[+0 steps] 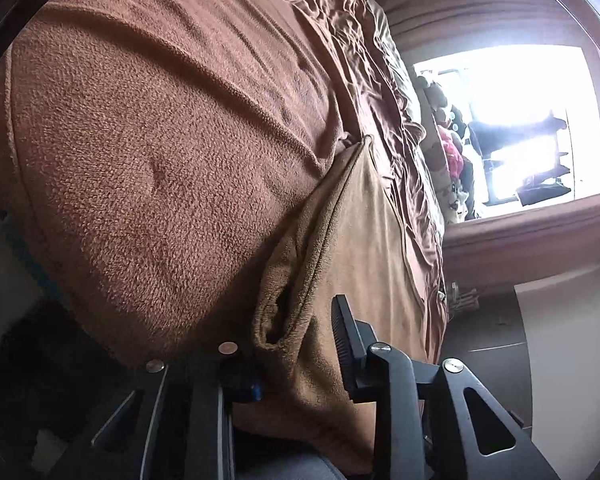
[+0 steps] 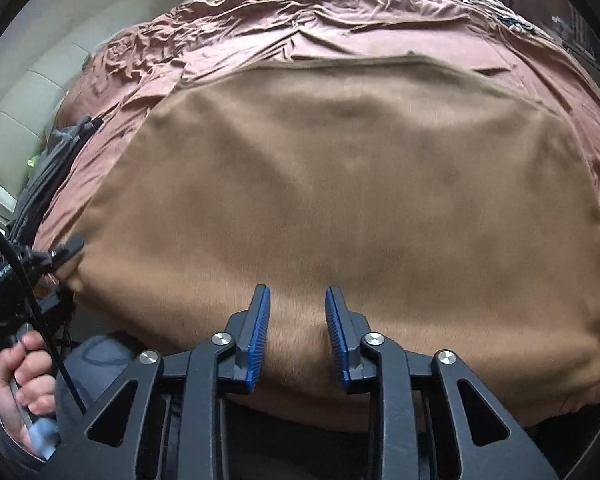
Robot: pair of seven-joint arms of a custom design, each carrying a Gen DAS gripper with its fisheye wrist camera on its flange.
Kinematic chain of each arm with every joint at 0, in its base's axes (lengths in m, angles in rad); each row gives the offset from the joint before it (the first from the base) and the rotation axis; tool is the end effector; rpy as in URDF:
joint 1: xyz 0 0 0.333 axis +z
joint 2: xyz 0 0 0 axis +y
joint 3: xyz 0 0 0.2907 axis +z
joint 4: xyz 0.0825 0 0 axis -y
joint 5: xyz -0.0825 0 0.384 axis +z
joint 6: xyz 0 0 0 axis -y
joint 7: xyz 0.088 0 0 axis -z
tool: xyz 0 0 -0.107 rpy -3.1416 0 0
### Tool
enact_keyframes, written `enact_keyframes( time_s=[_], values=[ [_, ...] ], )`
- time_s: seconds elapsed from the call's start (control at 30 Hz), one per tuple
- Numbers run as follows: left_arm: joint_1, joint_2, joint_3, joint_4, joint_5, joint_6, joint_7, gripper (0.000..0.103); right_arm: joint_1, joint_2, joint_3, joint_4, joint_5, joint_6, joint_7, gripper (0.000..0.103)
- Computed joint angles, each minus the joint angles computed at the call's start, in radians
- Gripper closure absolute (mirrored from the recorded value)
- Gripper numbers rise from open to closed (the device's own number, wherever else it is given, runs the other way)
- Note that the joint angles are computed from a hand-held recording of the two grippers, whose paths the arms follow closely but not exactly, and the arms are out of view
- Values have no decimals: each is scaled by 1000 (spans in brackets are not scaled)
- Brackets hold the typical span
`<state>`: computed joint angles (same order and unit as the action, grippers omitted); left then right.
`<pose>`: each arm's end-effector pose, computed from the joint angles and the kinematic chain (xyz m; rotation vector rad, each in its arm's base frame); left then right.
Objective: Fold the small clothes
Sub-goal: 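Close the left tool on the shirt's folded edge while the right tool hovers open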
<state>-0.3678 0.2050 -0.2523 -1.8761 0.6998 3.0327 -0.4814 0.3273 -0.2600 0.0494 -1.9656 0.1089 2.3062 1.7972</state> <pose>0.5022 -0.4051 0.4856 2.4394 -0.9826 1.3822 0.4908 0.1996 0.6266 -1.9000 1.7112 -0.2661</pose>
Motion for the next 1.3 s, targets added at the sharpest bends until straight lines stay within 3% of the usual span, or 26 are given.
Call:
enact_keyframes(
  time_s=[0.33,0.8,1.3],
  values=[
    [-10,-16,14,-15,43,-13,-67,82,-17,177,10,156,-14,-54,-7,92],
    [1,-7,1,-21,2,-5,-70,89,-57,378,22,403,-14,-89,-4,92],
    [39,19,-39,-4,-104,-4,40,89,-49,721,21,882,-94,-236,48,92]
  ],
)
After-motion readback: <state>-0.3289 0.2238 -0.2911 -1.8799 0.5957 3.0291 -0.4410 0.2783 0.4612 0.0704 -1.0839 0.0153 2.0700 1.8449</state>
